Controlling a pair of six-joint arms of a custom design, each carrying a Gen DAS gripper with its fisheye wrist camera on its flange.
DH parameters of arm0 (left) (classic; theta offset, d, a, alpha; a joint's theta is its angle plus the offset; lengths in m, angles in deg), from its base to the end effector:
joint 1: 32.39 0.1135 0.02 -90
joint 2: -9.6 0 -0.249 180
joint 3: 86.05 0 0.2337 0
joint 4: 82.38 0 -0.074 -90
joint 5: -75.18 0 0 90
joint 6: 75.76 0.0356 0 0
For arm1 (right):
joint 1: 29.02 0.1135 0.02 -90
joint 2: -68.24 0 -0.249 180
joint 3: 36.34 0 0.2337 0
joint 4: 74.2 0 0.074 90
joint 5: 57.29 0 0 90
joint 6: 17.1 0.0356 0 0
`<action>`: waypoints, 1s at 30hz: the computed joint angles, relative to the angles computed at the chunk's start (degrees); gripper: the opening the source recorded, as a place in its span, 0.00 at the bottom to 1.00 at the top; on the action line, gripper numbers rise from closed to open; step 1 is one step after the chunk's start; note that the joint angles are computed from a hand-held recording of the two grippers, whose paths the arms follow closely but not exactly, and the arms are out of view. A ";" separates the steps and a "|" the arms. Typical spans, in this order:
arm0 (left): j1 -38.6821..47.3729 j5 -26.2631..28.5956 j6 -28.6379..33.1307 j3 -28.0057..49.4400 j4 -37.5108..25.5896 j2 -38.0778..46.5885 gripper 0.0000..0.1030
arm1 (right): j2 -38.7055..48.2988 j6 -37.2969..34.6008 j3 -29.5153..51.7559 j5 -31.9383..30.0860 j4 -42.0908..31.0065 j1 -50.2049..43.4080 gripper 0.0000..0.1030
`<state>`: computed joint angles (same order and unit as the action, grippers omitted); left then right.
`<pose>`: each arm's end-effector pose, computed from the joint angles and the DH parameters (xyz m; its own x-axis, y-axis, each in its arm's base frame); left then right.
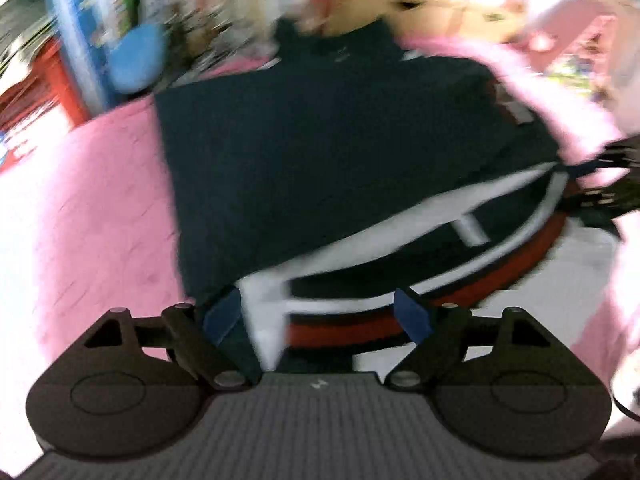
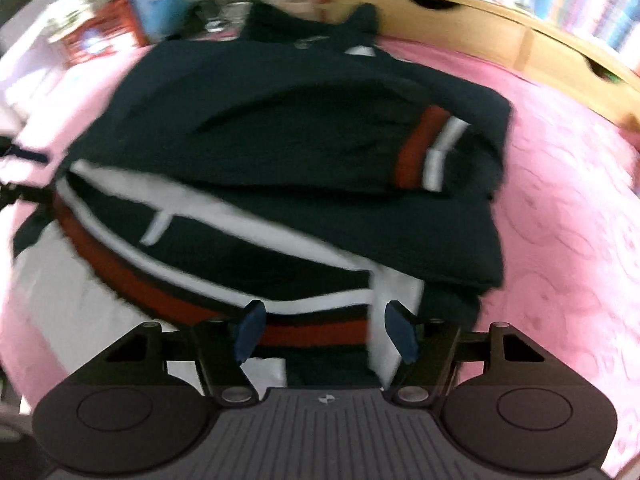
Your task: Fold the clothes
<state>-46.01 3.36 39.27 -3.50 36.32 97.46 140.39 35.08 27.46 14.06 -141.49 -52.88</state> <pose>0.2755 -0.0782 0.2417 -0.6627 0.5742 -0.4809 0.6892 0.7188 -0.0915 0.1890 -0.0711 0.2122 -0.8904 -0.2415 -0.3859 -0.2978 0.9501 0.0926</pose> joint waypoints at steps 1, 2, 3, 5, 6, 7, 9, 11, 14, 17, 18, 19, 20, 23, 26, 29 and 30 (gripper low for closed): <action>-0.04 1.32 1.66 0.66 -0.94 0.74 0.82 | 0.67 -0.97 0.10 0.46 -0.02 0.40 0.67; -0.30 1.52 3.11 0.70 -0.97 1.61 0.82 | 1.30 -1.74 0.05 1.07 0.23 0.86 0.68; -0.94 0.46 4.01 0.20 -0.28 2.52 0.82 | 2.08 -2.31 -0.30 2.03 1.00 1.34 0.70; -2.72 -3.87 4.54 -0.58 0.83 5.22 0.82 | 3.71 -2.64 -1.34 3.00 3.03 1.68 0.76; -3.05 -4.98 4.36 -0.38 1.33 7.33 0.86 | 3.68 -3.25 -2.24 3.14 4.30 1.51 0.83; -2.41 -3.87 3.44 -1.28 2.66 7.80 0.93 | 3.47 -3.92 -3.01 3.41 5.43 1.57 0.85; -2.52 -4.00 2.89 -1.75 2.81 7.34 0.93 | 3.75 -3.92 -3.07 3.54 5.71 1.74 0.87; -2.63 -3.87 1.98 -1.67 2.09 6.74 0.82 | 4.03 -3.18 -2.28 3.96 4.80 1.94 0.84; -2.81 -3.62 -1.01 -0.91 -0.14 4.39 0.39 | 3.93 -2.69 0.64 2.21 -0.14 2.40 0.39; -2.41 -4.77 -6.56 -0.36 -1.38 1.82 0.18 | 0.57 -1.80 1.81 2.03 -3.01 2.95 0.17; -1.81 -4.14 -8.11 0.37 -2.41 1.34 0.14 | -0.41 -2.10 2.23 1.76 -3.91 2.74 0.14; -0.89 -2.95 -9.16 1.25 -3.59 0.50 0.12 | -1.06 -2.69 3.18 0.81 -5.16 1.70 0.14; -0.27 -2.13 -9.73 1.94 -4.17 -0.78 0.12 | -1.78 -3.47 4.63 -0.42 -6.72 0.22 0.13; 1.00 -0.43 -11.05 4.37 -5.90 -5.20 0.11 | -4.55 -4.71 10.17 -4.91 -12.08 -3.97 0.12; 2.56 1.33 -12.16 9.30 -5.68 -6.37 0.11 | -5.66 -3.75 16.49 -9.65 -14.88 -6.37 0.12; 3.78 3.07 -12.71 15.61 -1.66 -1.86 0.11 | -2.77 -0.30 23.28 -12.98 -12.21 -5.90 0.13; 3.77 3.30 -13.10 18.06 -0.06 0.68 0.11 | -0.85 1.20 25.17 -13.76 -10.03 -5.38 0.13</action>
<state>-42.24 6.66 26.18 14.56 36.26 98.15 139.54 36.28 52.62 0.30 -151.52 -58.26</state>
